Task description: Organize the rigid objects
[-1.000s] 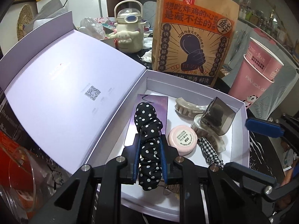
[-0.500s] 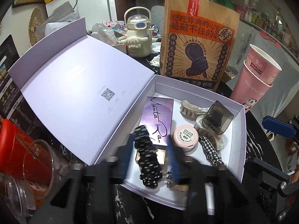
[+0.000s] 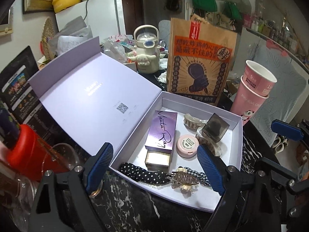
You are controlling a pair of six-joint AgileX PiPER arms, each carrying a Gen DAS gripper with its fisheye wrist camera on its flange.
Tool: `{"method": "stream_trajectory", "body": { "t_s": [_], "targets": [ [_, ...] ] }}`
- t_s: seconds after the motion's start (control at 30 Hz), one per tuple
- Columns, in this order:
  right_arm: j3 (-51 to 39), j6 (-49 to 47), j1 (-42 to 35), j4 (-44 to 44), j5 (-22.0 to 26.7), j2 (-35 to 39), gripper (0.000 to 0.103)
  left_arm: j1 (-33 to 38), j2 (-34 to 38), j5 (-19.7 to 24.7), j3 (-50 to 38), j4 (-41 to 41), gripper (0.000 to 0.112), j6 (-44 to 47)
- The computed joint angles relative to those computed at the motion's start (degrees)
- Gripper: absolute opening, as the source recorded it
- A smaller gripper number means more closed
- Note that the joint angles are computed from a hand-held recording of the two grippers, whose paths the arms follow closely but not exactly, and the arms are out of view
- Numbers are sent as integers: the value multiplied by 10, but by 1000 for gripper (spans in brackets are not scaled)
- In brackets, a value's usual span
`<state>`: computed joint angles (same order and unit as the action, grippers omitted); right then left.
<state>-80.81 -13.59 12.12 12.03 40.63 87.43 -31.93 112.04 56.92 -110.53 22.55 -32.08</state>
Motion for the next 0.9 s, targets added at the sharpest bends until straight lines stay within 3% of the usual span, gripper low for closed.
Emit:
{"method": "stream_trajectory", "body": {
  "t_s": [0.53,0.9],
  "targets": [
    [68,44,27,-56,-51,-105,92,-55,-107,16,99,100,89,-107],
    [93,146,41,-136,-22,-161,97,-118,-172,47,169,168,89,-191]
  ]
}}
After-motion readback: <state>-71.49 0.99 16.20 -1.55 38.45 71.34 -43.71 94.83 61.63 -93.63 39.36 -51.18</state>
